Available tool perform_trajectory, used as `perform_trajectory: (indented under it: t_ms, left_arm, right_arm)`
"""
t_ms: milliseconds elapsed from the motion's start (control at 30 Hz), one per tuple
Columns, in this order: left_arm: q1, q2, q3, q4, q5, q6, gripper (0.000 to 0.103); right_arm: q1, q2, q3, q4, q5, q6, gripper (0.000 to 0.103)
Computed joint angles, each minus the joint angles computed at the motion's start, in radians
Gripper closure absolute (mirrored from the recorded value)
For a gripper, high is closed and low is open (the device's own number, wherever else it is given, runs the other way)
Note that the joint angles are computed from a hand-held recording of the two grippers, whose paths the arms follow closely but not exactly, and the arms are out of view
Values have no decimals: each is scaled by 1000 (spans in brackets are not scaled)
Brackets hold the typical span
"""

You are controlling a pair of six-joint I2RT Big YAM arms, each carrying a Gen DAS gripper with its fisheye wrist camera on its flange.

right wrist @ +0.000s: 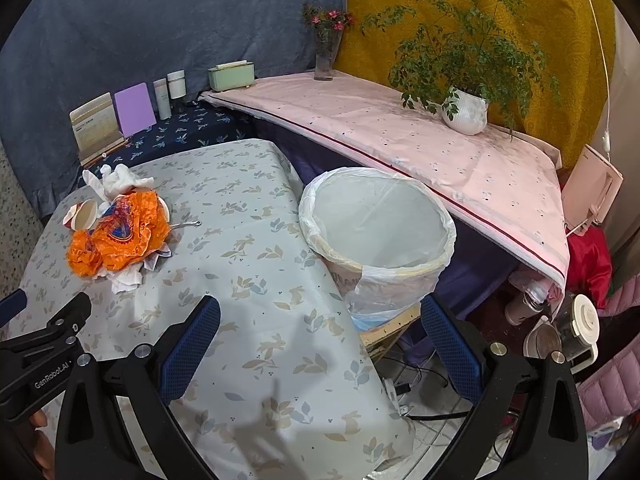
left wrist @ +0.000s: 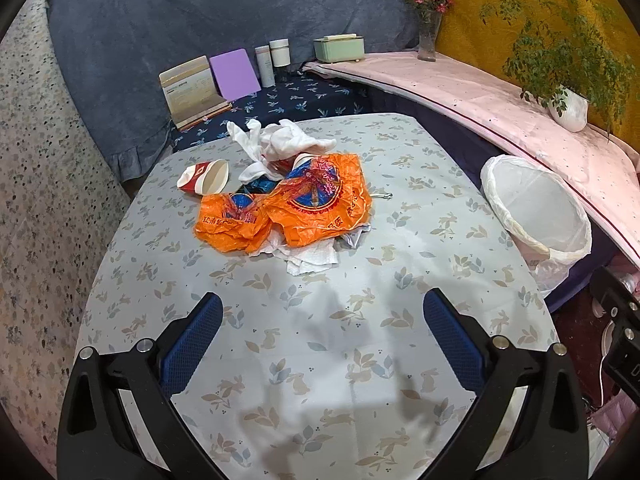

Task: Collect trash
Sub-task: 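Move both tools toward the pile of orange plastic bags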

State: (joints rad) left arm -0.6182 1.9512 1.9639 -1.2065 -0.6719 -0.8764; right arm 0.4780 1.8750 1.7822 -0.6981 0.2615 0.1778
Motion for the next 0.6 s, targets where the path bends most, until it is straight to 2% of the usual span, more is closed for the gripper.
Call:
perform_trajectory:
  t_ms: [600]
  left_arm:
    - [1,2,7,39,20,36,7]
  right_arm:
    - [-9,-10,-6,4,6,1,7]
